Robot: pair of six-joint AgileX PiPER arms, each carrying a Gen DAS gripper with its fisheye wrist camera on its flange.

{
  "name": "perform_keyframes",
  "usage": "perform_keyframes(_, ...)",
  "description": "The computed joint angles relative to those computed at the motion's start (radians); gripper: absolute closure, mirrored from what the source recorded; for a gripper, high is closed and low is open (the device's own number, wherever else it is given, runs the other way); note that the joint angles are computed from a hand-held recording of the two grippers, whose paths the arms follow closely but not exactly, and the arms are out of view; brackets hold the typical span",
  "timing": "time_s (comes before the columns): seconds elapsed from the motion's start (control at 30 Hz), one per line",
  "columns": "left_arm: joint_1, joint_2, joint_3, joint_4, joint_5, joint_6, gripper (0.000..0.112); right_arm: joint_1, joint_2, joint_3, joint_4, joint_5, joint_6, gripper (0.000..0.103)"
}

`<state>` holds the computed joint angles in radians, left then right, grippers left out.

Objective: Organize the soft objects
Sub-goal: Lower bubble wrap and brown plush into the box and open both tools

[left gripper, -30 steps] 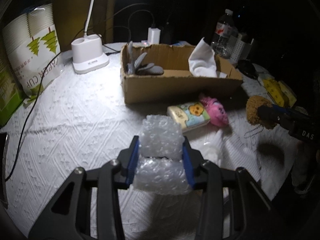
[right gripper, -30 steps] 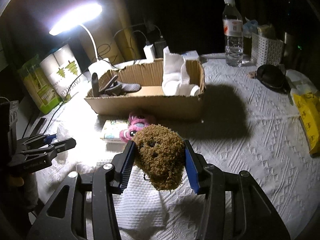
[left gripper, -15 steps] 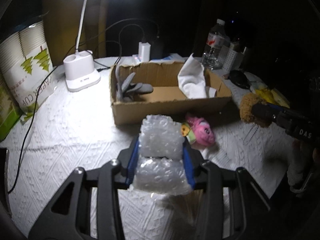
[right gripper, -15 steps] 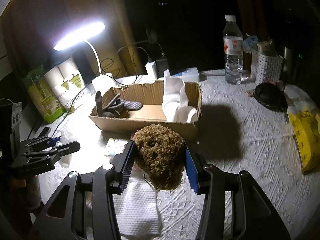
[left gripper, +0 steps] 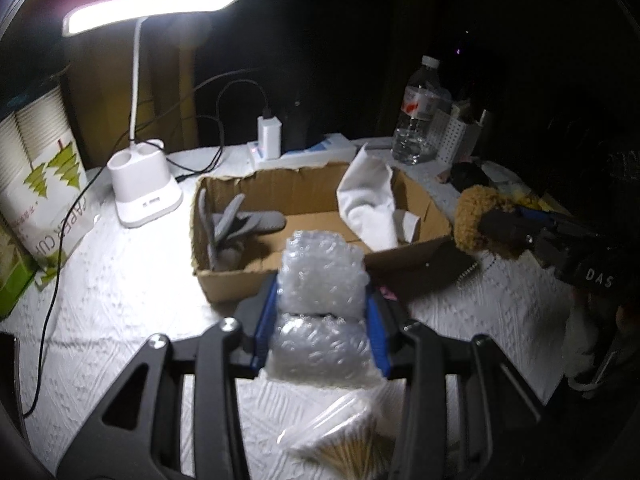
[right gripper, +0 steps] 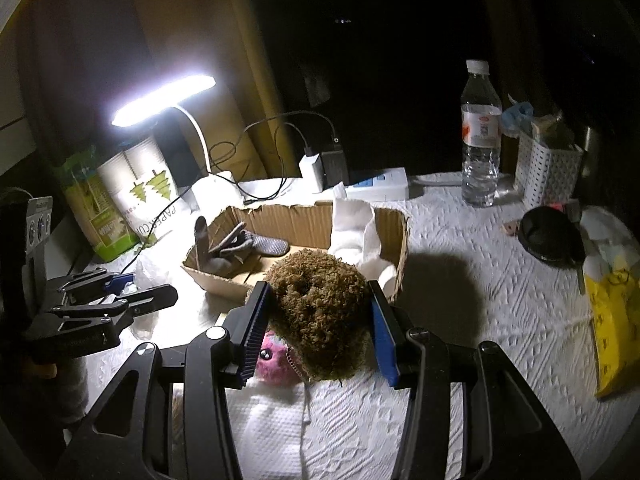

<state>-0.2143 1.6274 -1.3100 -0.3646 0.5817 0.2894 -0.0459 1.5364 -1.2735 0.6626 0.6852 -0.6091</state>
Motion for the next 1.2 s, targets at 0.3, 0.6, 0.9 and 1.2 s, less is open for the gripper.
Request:
perform_keyframes(0.3, -0.029, 0.063, -0.097, 0.043, 0.015, -0.056, 0.071, -0.02, 0.064, -0.079, 0.028, 0.022, -0.039, 0.053)
perform_keyframes(0.6, -0.049, 0.158, -0.215, 0.067, 0.033, -0.097, 0.071, -0.042, 0.139, -0.168, 0.079, 0.051, -0.079, 0.053)
perform_keyframes(0.9, -0.061, 0.254, -0.333, 0.077, 0.065, -0.121, 0.071, -0.052, 0.221, -0.27, 0.088, 0.076, -0.073, 0.053)
perform_keyframes(1.2, -0.062, 0.343, -0.411, 0.068, 0.089, -0.141, 0.071, -0.045, 0.297, -0.327, 0.067, 0.094, -0.054, 0.053)
